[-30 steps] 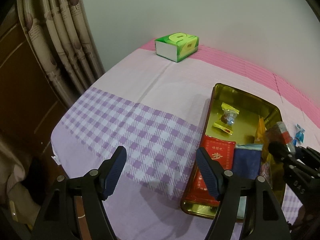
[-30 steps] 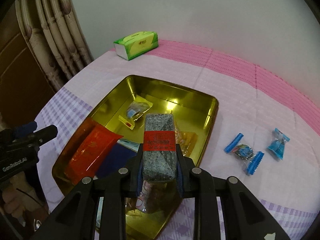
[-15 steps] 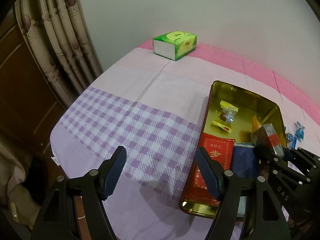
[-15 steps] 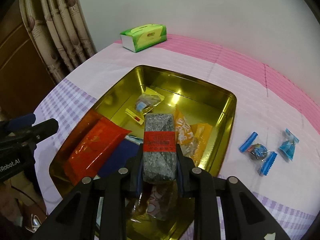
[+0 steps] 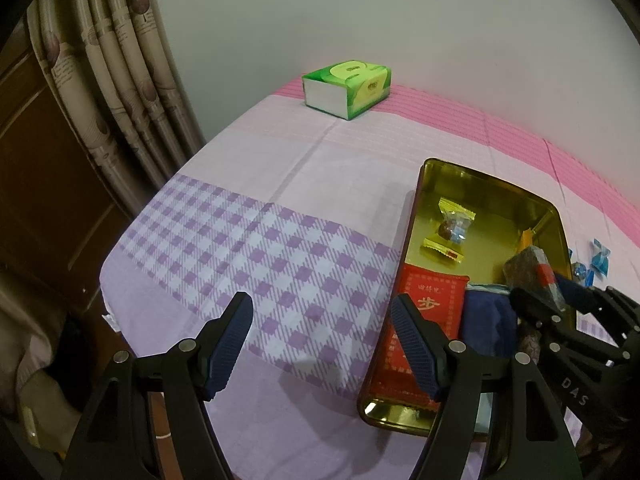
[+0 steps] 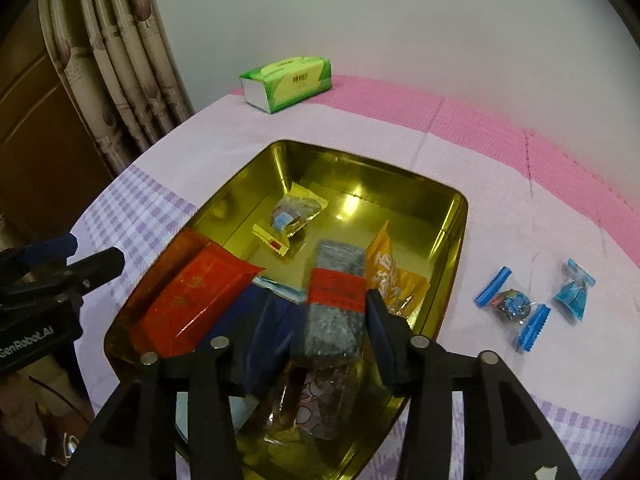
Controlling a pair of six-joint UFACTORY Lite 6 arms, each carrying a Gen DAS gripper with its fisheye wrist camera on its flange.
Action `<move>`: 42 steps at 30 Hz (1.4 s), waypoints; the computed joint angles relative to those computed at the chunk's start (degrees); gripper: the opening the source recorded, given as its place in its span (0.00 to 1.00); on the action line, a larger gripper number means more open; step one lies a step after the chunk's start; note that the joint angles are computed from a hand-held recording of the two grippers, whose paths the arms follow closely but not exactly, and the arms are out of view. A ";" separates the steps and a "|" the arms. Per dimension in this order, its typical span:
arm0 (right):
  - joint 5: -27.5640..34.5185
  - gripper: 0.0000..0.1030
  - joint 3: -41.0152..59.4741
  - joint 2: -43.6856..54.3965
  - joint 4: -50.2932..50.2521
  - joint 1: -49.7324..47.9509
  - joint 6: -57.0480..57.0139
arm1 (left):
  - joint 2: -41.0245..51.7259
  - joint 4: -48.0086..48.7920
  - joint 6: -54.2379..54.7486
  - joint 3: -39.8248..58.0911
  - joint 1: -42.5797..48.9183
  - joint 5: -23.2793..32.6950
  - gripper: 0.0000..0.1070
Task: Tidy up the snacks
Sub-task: 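Lower the grey block into the tin and open the right gripper, then grasp the blue-and-clear candy packet with the right gripper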
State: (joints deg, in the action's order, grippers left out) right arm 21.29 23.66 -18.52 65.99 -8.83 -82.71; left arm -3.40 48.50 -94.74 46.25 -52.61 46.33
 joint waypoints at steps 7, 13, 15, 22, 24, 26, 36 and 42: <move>1.69 0.45 0.72 -1.93 -1.81 -1.75 1.81 | 0.12 0.03 0.40 0.12 -0.18 0.02 0.68; 5.32 0.45 1.51 -3.77 -3.58 -5.85 2.37 | 0.45 -0.02 1.22 0.40 -0.08 -0.12 0.68; 7.06 0.45 2.17 -4.12 -3.68 -8.26 1.75 | 0.55 -0.01 1.17 0.49 -0.15 -0.08 0.68; 10.86 0.45 6.88 -0.46 -2.61 -19.99 -3.84 | 0.61 0.04 1.07 0.49 -0.16 -0.12 0.68; 11.42 0.45 9.57 2.92 -2.03 -24.34 -6.18 | 0.69 -0.03 1.18 0.53 -0.10 -0.17 0.68; 11.26 0.45 12.72 7.08 -1.75 -27.91 -7.72 | 0.62 -0.07 1.28 0.52 -0.19 -0.04 0.68; 7.11 0.45 31.10 30.01 -5.80 -35.94 -5.13 | 0.69 0.13 0.85 0.55 -0.38 0.14 0.68; 4.73 0.45 35.96 36.94 -5.73 -35.18 -3.69 | 1.20 0.46 1.14 0.86 -0.27 0.05 0.68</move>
State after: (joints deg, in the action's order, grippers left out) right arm 26.02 59.61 18.42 60.26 -44.00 -86.40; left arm -2.21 48.96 -93.61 47.11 -52.88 46.38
